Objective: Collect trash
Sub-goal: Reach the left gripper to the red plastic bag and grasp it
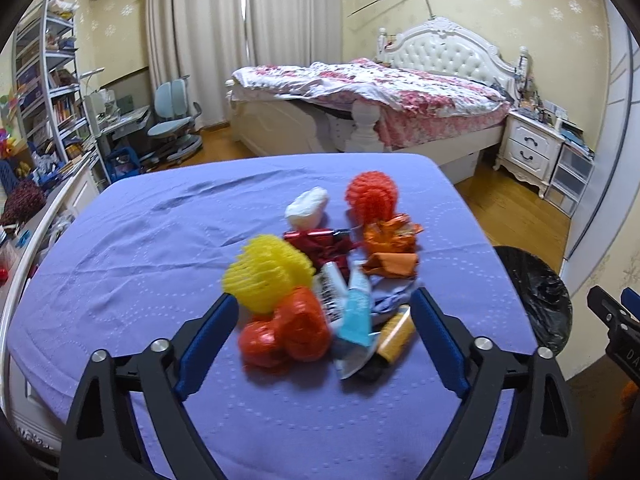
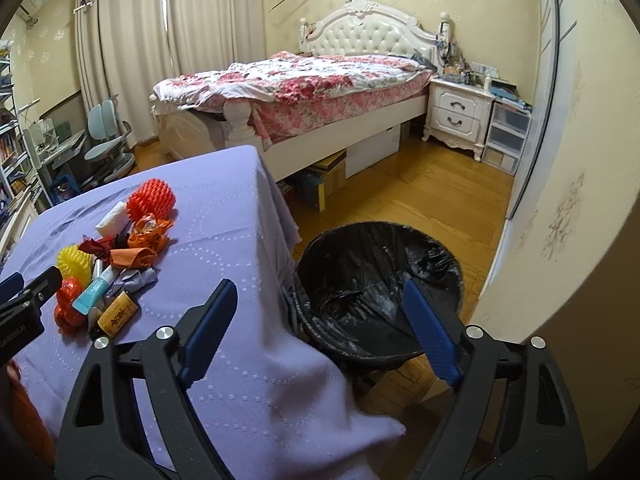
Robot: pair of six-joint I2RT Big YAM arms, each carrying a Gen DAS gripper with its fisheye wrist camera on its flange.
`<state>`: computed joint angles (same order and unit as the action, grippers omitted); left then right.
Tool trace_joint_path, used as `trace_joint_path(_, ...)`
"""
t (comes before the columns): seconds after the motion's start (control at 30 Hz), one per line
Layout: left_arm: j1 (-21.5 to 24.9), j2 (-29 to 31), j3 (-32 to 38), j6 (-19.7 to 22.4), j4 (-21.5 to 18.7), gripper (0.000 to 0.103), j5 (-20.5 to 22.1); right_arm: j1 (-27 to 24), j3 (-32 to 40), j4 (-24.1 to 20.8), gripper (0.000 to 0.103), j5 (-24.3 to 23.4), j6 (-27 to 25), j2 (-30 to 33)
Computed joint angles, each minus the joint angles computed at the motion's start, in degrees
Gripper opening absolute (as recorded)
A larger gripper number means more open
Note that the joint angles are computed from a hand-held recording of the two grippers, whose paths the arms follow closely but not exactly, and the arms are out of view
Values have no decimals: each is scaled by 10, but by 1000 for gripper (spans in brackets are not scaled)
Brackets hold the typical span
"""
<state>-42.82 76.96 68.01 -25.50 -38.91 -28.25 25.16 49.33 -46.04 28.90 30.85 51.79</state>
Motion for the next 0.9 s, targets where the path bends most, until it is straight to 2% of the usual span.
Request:
trace_joint_path(0.07, 15, -11, -14, 0, 1, 80, 14, 3, 3, -2, 76, -7, 0, 5)
trace_joint_path(0.3, 44, -27, -45, -17, -14, 80, 18, 14, 7, 2, 76, -22, -6, 24)
trace_joint_path(0.43, 56, -32, -57, -18, -9, 80, 27, 18, 7, 1, 76, -31, -7, 31)
trace_joint_path(0.9, 53, -2, -51, -1, 13, 82, 40, 13, 6, -1, 77, -48, -7, 44)
